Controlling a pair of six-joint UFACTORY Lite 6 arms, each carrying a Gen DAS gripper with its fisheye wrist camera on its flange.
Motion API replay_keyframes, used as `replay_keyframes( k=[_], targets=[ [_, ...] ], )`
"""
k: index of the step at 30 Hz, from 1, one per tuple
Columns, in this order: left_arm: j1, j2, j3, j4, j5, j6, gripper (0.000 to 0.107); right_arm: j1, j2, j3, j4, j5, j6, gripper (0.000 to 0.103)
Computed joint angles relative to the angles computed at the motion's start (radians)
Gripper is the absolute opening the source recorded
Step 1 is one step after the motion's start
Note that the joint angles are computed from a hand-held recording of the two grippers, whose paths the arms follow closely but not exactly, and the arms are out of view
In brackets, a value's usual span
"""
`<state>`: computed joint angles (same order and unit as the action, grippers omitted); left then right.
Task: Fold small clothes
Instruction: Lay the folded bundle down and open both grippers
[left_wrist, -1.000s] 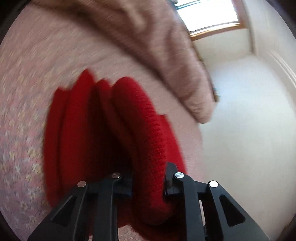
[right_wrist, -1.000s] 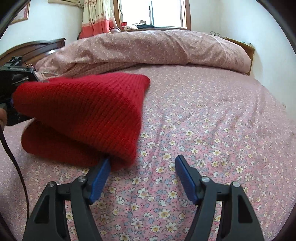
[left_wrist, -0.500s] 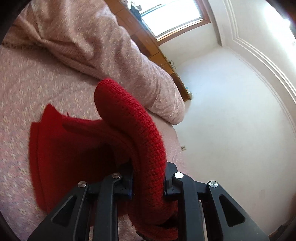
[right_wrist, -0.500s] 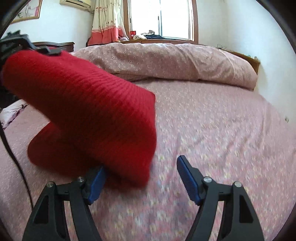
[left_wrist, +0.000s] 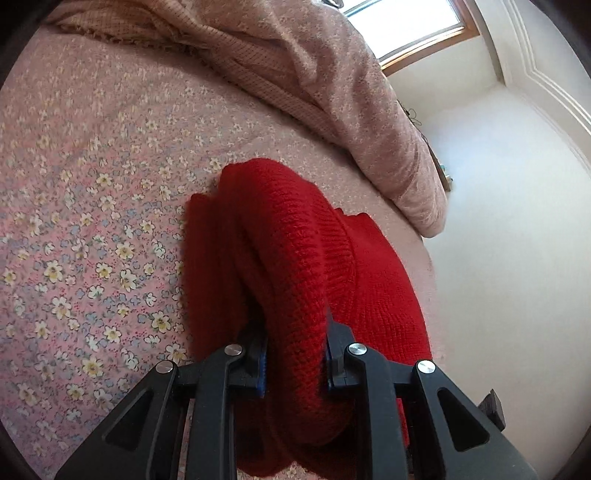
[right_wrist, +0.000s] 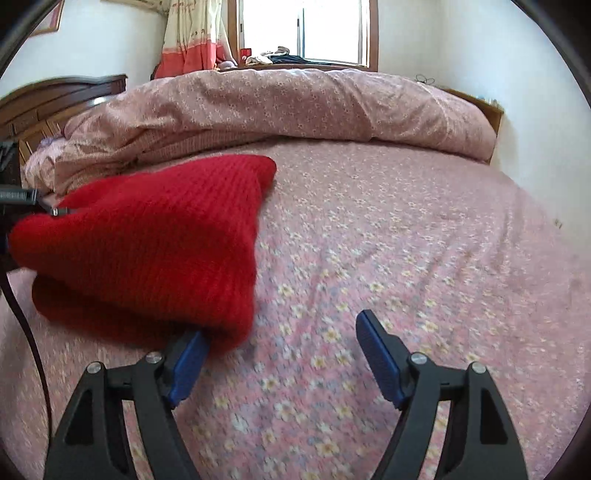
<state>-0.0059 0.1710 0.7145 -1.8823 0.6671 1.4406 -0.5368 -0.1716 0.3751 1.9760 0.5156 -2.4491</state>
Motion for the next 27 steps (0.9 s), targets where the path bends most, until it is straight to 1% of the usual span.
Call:
replay_keyframes(
  k=[1,3,4,5,6,7,9,11,12,14,16,17,18,19,20,21,22,23,25,27],
  targets=[
    [-0.002,-0.039,-0.023,0.012,-0.014,-0.009,0.015,-0.016,-0.023,-0.019,-0.014,-0.001,-0.006,0.08],
    [0.009,-0.112,-0.073,0.026,-0.021,-0.015,0.015,-0.05,-0.034,-0.018,-0.086,-0.011,0.044,0.079],
    [0.012,-0.139,-0.088,0.032,-0.037,-0.015,0.015,-0.06,-0.022,-0.006,-0.124,-0.027,0.077,0.077],
    [0.015,-0.147,-0.082,0.05,-0.054,-0.025,0.015,-0.065,-0.002,0.015,-0.142,-0.082,0.1,0.072],
    [0.027,-0.138,-0.065,0.08,-0.054,-0.041,0.015,-0.081,0.029,0.046,-0.201,-0.094,0.155,0.071],
    [0.045,-0.13,-0.056,0.099,-0.035,-0.052,0.015,-0.123,0.085,0.093,-0.302,-0.065,0.251,0.071],
    [0.066,-0.137,-0.061,0.15,-0.008,-0.095,0.018,-0.199,0.153,0.176,-0.499,0.032,0.447,0.071],
    [0.082,-0.162,-0.075,0.217,-0.002,-0.163,0.019,-0.226,0.166,0.231,-0.584,0.082,0.548,0.071],
    [0.092,-0.201,-0.103,0.238,-0.012,-0.194,0.02,-0.228,0.163,0.245,-0.605,0.1,0.566,0.071],
    [0.104,-0.327,-0.162,0.298,-0.077,-0.292,0.02,-0.231,0.153,0.276,-0.645,0.156,0.587,0.071],
    [0.138,-0.529,-0.249,0.345,-0.102,-0.376,0.02,-0.223,0.145,0.313,-0.684,0.228,0.605,0.071],
    [0.133,-0.594,-0.264,0.37,-0.13,-0.417,0.021,-0.221,0.15,0.34,-0.701,0.292,0.603,0.071],
    [0.11,-0.676,-0.276,0.43,-0.173,-0.482,0.023,-0.221,0.156,0.357,-0.712,0.338,0.597,0.071],
    [0.071,-0.717,-0.27,0.49,-0.219,-0.543,0.025,-0.213,0.169,0.382,-0.719,0.383,0.592,0.068],
    [0.022,-0.716,-0.241,0.527,-0.283,-0.583,0.028,-0.203,0.18,0.403,-0.72,0.429,0.581,0.064],
    [-0.066,-0.697,-0.205,0.566,-0.364,-0.627,0.028,-0.195,0.185,0.415,-0.72,0.479,0.568,0.053],
    [-0.125,-0.676,-0.181,0.569,-0.408,-0.629,0.028,-0.179,0.201,0.434,-0.715,0.508,0.558,0.041],
    [-0.171,-0.64,-0.156,0.537,-0.436,-0.589,0.028,-0.156,0.209,0.451,-0.71,0.54,0.556,0.035],
    [-0.258,-0.561,-0.122,0.377,-0.471,-0.403,0.028,-0.113,0.203,0.455,-0.683,0.562,0.54,0.021],
    [-0.325,-0.468,-0.085,0.185,-0.482,-0.194,0.028,-0.079,0.219,0.464,-0.677,0.583,0.515,0.014]
  ],
)
